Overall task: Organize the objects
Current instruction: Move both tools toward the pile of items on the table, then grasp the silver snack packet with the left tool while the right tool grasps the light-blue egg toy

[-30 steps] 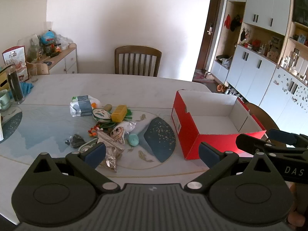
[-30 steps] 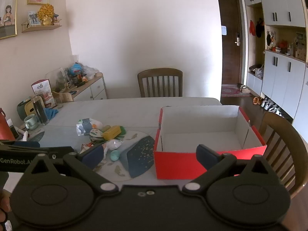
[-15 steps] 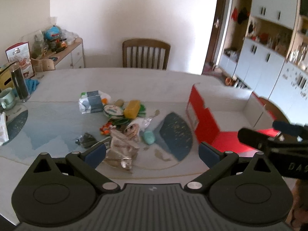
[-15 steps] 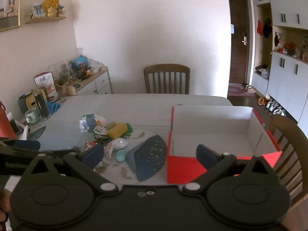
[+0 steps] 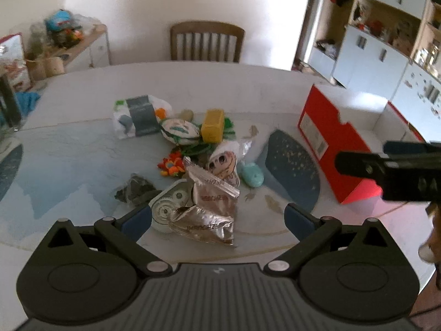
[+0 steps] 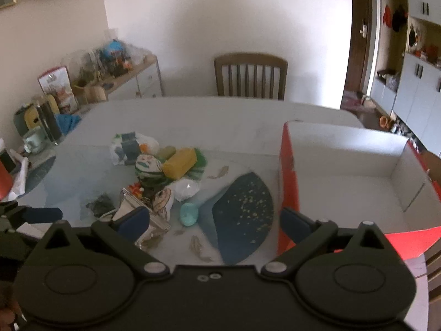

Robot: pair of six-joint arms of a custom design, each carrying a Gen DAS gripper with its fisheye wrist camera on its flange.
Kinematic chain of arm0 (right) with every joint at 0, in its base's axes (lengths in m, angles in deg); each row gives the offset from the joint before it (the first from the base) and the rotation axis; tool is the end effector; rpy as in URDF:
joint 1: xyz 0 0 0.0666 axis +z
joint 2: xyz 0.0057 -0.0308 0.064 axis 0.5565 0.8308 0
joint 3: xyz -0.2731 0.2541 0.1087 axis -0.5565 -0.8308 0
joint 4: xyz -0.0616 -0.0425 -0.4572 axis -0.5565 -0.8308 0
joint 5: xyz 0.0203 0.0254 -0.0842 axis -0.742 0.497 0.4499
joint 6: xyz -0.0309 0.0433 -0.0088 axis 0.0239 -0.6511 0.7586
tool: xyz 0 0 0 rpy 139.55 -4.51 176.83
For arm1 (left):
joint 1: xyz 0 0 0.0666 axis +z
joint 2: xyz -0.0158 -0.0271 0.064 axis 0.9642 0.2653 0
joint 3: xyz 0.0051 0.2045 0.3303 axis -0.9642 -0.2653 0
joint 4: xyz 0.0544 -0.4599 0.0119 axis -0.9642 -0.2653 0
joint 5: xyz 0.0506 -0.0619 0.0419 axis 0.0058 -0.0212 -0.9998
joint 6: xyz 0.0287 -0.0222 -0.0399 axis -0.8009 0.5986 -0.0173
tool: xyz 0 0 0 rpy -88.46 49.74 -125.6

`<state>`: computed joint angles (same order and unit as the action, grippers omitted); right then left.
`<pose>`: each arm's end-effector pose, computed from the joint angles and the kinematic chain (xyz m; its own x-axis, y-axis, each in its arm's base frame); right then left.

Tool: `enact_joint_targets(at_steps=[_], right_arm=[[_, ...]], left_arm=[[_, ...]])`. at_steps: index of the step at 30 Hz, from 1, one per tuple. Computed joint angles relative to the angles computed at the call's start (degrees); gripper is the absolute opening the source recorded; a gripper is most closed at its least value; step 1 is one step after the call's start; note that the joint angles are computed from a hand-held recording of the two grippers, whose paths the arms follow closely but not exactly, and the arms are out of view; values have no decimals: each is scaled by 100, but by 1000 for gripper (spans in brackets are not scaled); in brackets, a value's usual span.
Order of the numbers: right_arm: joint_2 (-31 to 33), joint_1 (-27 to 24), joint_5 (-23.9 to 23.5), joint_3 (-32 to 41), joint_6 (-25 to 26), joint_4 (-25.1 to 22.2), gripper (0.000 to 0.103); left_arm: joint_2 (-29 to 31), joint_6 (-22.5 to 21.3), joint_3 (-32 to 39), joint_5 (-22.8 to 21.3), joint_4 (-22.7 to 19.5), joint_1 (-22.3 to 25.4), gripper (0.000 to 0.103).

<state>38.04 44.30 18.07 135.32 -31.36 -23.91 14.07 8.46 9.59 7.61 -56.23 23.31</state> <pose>0.3275 0.0687 0.3991 -0.6397 -0.2110 -0.7391 -0.4088 0.9077 0.0946 0.2779 -0.3190 0.3843 -0.7426 -0.0990 -0.6624 -0.0551 0.9947 -0.0869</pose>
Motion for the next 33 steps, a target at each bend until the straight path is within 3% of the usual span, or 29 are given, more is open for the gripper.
enact_joint_targets(at_steps=[6, 14, 23, 25, 31, 33], right_arm=[[665, 262, 216, 203, -32, -17, 98], [1584, 527, 462, 569, 4, -21, 84], [2170, 732, 645, 828, 87, -84, 75], [2269, 758, 632, 878, 79, -118, 67], [2451, 835, 628, 963, 140, -139, 50], [2507, 838, 579, 997, 138, -142, 41]], left_arm=[[58, -611, -227, 499, 424, 414, 103], [416, -1643, -287, 602, 939, 589, 103], [528, -2079, -396, 849, 1346, 721, 102], [520, -2094, -423, 896, 1412, 751, 102], [497, -2141, -451, 930, 1492, 804, 88], [485, -2171, -450, 917, 1482, 809, 77]])
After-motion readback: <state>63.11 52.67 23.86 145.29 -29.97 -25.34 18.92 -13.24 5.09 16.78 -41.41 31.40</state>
